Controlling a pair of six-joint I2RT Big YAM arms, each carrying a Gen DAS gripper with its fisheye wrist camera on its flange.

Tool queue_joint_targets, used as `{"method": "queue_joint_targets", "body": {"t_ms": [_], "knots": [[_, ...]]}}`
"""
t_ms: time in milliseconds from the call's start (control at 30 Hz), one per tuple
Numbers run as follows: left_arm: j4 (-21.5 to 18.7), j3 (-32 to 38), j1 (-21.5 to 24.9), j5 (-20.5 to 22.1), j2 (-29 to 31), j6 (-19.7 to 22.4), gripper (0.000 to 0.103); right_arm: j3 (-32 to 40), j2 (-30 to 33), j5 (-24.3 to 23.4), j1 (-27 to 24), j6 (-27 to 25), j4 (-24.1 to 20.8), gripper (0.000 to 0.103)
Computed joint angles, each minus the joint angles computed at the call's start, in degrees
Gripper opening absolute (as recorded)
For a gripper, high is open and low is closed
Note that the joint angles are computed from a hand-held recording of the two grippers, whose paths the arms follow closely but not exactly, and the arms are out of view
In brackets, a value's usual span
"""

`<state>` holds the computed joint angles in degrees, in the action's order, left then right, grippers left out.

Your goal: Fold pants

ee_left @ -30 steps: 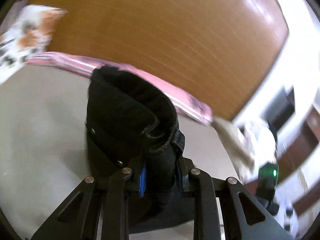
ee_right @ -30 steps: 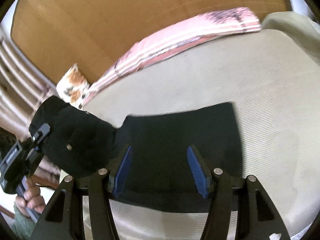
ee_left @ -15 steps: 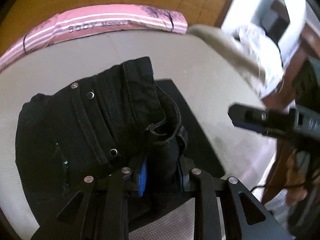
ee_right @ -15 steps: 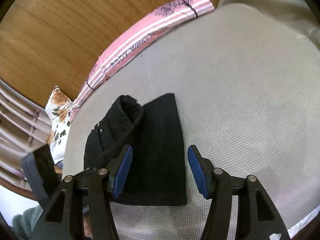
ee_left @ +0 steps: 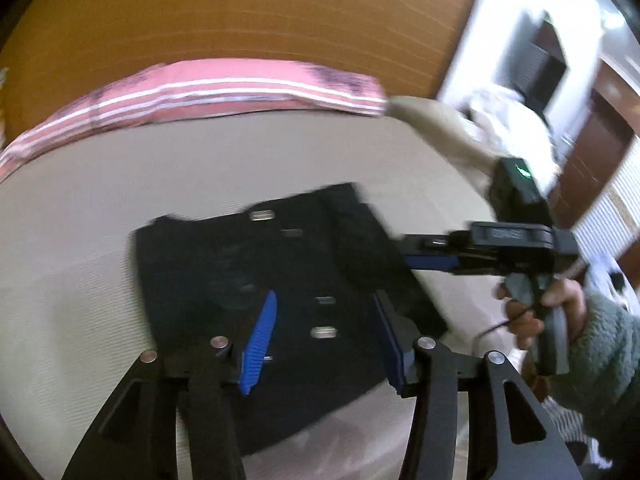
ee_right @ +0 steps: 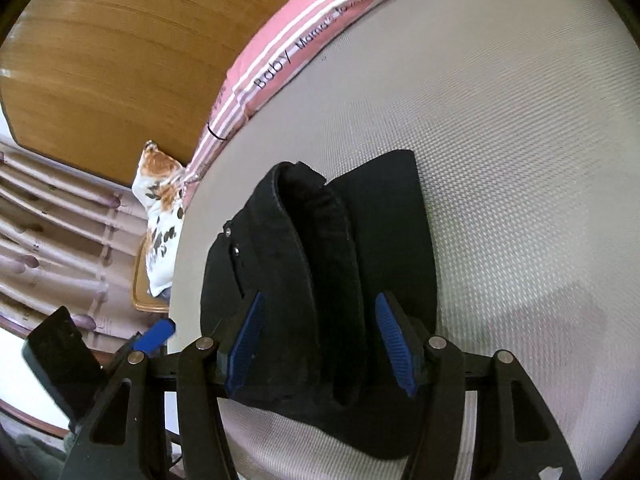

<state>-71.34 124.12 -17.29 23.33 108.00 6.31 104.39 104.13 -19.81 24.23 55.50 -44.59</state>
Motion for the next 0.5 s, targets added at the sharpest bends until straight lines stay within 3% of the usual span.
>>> {"method": "queue_joint_targets", "body": {"t_ms": [167,300,500], "knots": [[-0.74,0.23,2.41,-4.54,1.87,-4.33,0.050,2.87,2.90,-1.86,-0.68,-0.98,-1.64,0.058],[-0.71,-1.38,2.71,-6.02,2.33,-3.54,0.050,4.31,4.81,-3.60,-1.16,-2.68,-1.46,0.058],[0.07,-3.65,2.42,-7.39,2.36,-2.16,0.050,4.87,6.63,-5.71,-1.64,-2.59,3.33,0.059]]}}
